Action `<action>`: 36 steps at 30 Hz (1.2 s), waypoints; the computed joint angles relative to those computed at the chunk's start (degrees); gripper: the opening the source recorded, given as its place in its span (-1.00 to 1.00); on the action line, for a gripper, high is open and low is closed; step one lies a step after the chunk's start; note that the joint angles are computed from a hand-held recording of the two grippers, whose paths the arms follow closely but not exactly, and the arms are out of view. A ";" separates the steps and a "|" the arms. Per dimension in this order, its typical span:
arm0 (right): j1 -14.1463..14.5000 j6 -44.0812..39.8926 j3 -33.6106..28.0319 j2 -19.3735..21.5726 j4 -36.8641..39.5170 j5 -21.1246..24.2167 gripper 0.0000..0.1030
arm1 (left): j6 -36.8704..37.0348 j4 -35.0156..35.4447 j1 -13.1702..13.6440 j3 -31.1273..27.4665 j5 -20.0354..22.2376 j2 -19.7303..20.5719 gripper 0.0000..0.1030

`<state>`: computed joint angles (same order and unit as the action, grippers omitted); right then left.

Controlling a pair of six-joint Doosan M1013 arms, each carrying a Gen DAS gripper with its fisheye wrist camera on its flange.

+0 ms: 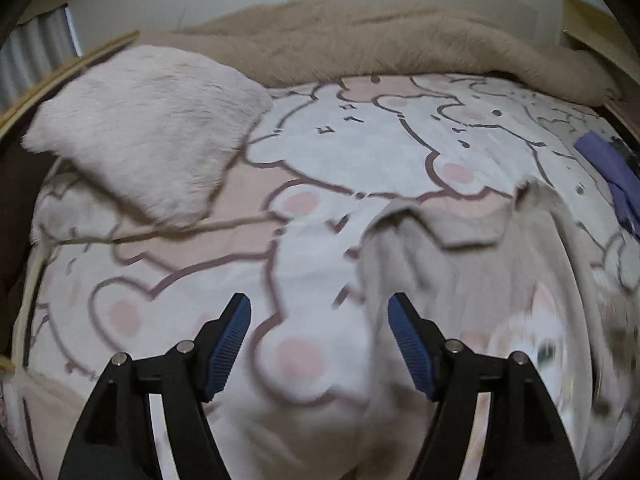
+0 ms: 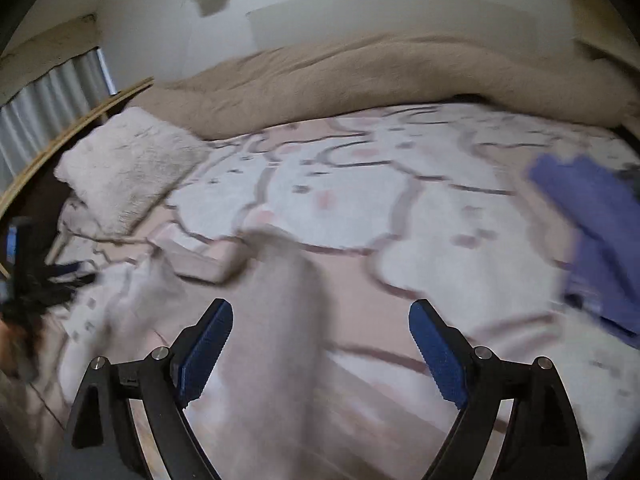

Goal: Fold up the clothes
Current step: 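Lay the beige shirt flat on the sheet and open both grippers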

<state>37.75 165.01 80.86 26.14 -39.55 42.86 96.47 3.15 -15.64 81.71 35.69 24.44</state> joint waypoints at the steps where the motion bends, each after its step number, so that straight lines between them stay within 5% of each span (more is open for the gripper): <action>1: 0.13 2.15 2.76 -1.51 -0.61 -0.16 0.73 | 1.04 -0.95 0.83 1.93 -1.18 -1.18 0.38; 3: 0.09 5.80 7.46 -3.88 -0.31 -1.25 0.71 | 3.16 -3.54 2.40 5.04 -2.68 -2.81 0.38; 6: -1.20 12.67 13.19 -5.42 5.31 -7.01 0.36 | 5.96 -7.93 4.86 9.23 -3.11 -4.65 0.38; 10: -3.02 18.68 17.36 -4.59 11.48 -18.60 0.11 | 4.63 -8.71 5.73 12.55 -3.05 -5.51 0.38; 12: -2.74 24.20 17.14 -3.33 7.84 -20.82 -0.01 | 4.62 -9.89 5.69 13.44 -2.76 -5.53 0.38; 15: -2.34 23.80 15.39 -1.76 7.25 -22.56 -0.83 | 6.05 -12.21 5.44 13.60 -1.81 -5.00 0.38; 16: -2.31 21.22 14.58 -1.22 9.44 -23.03 -0.95 | 6.58 -12.90 5.30 13.53 -1.47 -4.77 0.38; 20: 0.11 21.95 9.69 -1.29 -3.39 -6.98 -0.96 | 9.64 -15.99 4.98 12.94 -1.41 -4.03 0.38; 25: -0.15 10.79 2.76 0.24 -14.74 25.73 -0.96 | 15.55 -24.70 5.58 11.27 1.08 -2.60 0.37; 30: -3.11 1.99 -0.10 3.39 -14.07 35.05 -0.96 | 22.84 -34.05 5.44 11.61 3.14 -2.43 0.34; 36: -5.17 2.93 2.86 6.10 -2.61 31.21 -0.97 | 30.18 -42.07 5.53 12.92 6.75 -3.48 0.33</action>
<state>32.59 167.94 83.72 32.24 -42.17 74.07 126.65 -38.91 -10.11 94.63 42.44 20.96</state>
